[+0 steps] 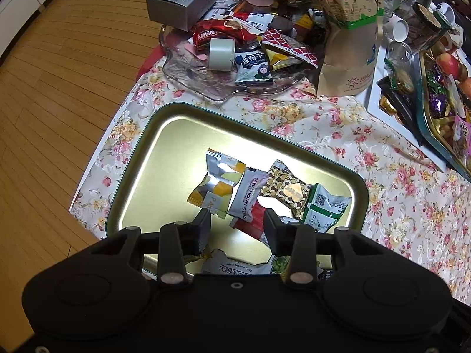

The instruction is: Organize snacks

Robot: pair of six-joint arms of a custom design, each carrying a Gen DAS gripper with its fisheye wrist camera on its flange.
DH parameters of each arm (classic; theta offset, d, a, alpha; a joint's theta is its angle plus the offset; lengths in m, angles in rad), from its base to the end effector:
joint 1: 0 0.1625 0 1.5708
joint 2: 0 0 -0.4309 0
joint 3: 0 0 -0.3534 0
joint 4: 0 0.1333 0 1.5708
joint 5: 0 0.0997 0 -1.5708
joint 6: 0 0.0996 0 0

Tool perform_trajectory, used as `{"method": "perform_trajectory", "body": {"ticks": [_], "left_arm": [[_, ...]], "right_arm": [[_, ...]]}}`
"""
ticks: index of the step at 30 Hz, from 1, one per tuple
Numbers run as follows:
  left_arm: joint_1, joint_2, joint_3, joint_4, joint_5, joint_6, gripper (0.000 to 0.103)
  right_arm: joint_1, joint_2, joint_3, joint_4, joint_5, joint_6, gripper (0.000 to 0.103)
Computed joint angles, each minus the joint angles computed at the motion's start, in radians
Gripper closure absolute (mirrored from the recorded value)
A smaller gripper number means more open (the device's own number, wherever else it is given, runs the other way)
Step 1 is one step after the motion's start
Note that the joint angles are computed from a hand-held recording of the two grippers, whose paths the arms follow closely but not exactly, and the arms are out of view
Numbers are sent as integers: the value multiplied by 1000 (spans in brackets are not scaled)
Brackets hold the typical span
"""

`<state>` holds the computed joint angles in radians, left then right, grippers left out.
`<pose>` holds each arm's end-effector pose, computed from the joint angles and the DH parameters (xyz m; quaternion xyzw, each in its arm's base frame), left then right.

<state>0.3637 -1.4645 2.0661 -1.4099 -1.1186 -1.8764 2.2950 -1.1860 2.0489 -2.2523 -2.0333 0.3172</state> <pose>-0.2617 -0.2888 0.2573 -0.2183 0.8818 -0.1975 0.3685 0.3803 -0.2958 0.1877 0.2162 -0.9452 0.0371 0.2419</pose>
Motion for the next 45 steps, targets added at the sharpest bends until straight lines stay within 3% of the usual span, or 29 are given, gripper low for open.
{"method": "perform_trajectory", "body": {"ticks": [10,11,13,22,45], "left_arm": [[0,-10,1,7,-3,-19,54],[0,-10,2,8,-3,-20,54],[1,-12,3,7,-4,-21,54],[-2,-5,1,10,-4,-11,54],[-52,55,11,-7,-13,93,54]], "right_arm": [[-1,10,2,-20,3,-5,81],[-1,11,2,-23,4,1,76],[-6,11,-2,-17,13,15,52],[-23,12,-12,16,12,46,52],[-36,-34,33,46,-110,33,52]]}}
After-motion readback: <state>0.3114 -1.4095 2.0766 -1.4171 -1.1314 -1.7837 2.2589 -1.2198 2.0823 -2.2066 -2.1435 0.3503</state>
